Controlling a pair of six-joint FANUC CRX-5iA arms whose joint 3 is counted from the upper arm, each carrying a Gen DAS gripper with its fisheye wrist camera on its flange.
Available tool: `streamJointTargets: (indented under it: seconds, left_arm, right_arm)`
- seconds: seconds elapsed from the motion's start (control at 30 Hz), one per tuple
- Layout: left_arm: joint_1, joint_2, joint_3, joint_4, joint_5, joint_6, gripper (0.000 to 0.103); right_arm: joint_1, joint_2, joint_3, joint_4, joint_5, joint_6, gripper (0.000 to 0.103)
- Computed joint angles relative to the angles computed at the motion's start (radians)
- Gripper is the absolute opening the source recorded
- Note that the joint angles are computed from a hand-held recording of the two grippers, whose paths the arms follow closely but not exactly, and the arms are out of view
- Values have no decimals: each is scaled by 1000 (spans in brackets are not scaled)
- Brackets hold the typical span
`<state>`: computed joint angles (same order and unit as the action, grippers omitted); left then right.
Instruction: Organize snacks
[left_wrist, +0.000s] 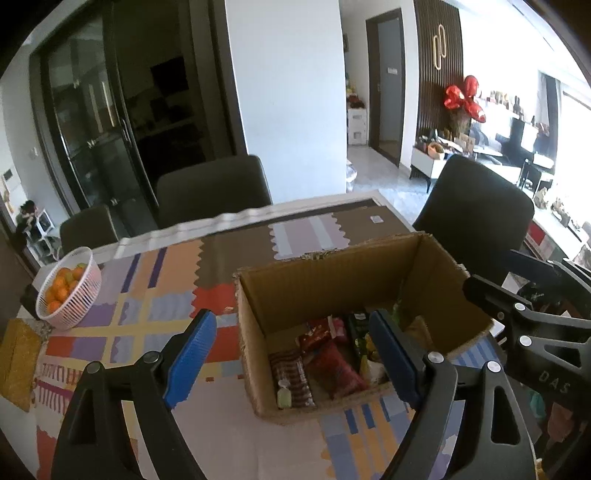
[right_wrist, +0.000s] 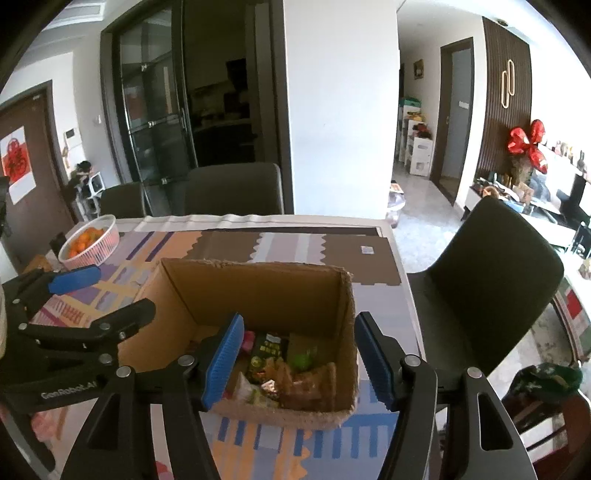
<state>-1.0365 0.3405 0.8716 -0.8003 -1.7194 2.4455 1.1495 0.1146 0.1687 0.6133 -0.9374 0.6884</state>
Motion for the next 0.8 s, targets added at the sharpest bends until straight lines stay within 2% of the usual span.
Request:
streamJointTargets:
  seconds: [0.17, 0.4, 0.5, 0.8]
  left_arm:
    - [-92, 5, 20, -110, -66, 32, 91]
    - [-207, -10, -8, -217, -122, 114, 97]
    - [-253, -15, -22, -254, -140, 155, 99]
    - [-357, -21, -47, -328, -187, 226, 103]
  right_arm:
    - [25, -57, -73, 53, 21, -58, 69]
    - [89, -155, -224, 200, 43, -199, 80]
    - [121, -194, -283, 250, 37, -253, 84]
    - [207, -279, -403, 354, -25, -389, 87]
